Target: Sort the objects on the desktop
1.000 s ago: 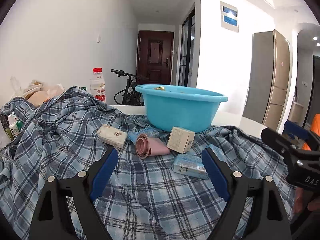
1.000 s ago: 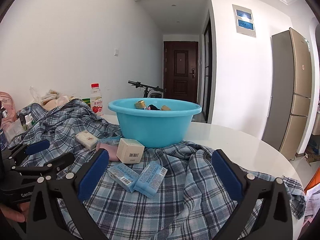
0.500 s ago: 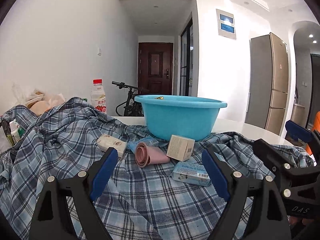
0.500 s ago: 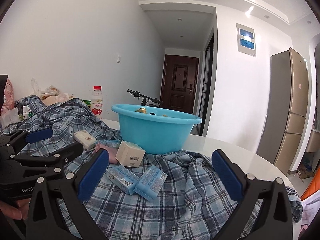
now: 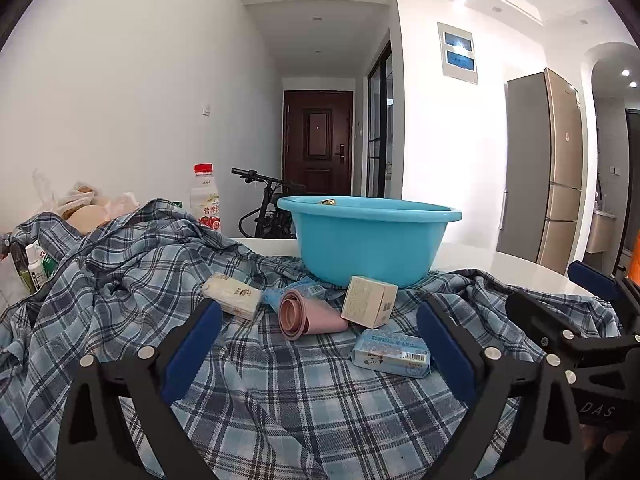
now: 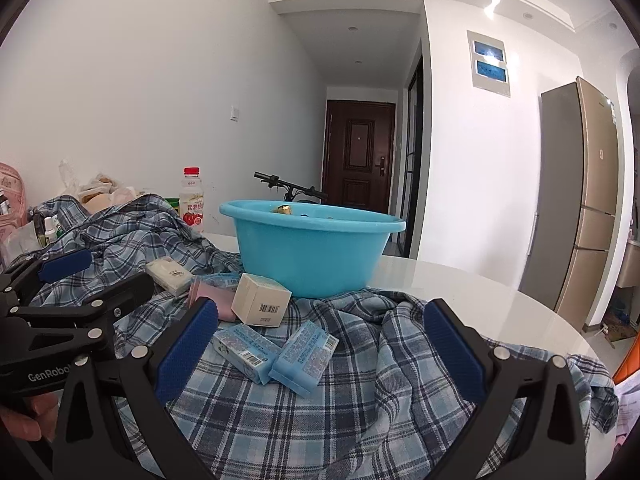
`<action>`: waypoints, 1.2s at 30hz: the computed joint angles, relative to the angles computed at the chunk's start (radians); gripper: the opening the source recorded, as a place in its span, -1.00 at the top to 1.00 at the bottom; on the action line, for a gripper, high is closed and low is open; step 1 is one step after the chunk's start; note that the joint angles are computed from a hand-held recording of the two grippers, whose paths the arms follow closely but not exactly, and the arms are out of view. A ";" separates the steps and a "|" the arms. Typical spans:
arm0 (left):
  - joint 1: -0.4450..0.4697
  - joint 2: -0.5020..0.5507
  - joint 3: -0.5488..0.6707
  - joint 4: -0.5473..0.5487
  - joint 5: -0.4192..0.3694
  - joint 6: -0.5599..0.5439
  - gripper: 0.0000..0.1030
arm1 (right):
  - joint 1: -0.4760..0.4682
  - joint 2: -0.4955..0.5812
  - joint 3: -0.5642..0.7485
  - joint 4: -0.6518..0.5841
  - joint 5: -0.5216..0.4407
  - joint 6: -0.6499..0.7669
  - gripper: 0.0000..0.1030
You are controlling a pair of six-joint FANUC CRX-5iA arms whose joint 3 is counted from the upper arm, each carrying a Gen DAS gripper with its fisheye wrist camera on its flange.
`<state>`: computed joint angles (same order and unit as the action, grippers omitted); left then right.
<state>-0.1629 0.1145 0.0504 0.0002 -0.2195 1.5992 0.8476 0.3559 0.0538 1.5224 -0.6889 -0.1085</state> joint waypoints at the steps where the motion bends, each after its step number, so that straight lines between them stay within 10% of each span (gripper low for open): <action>1: -0.001 -0.001 0.002 -0.012 -0.001 0.009 -0.99 | -0.003 -0.001 0.002 -0.024 0.009 0.001 -0.99; 14: -0.040 0.039 0.138 -0.264 -0.168 0.254 -1.00 | 0.013 0.021 0.052 -0.151 -0.043 0.078 -0.99; 36: -0.028 0.006 0.087 -0.259 -0.098 0.258 -1.00 | 0.006 0.010 0.027 -0.097 -0.053 0.012 -0.99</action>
<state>-0.1913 0.1206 0.1374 -0.2593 -0.3177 1.8575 0.8535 0.3660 0.0803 1.4256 -0.7417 -0.0961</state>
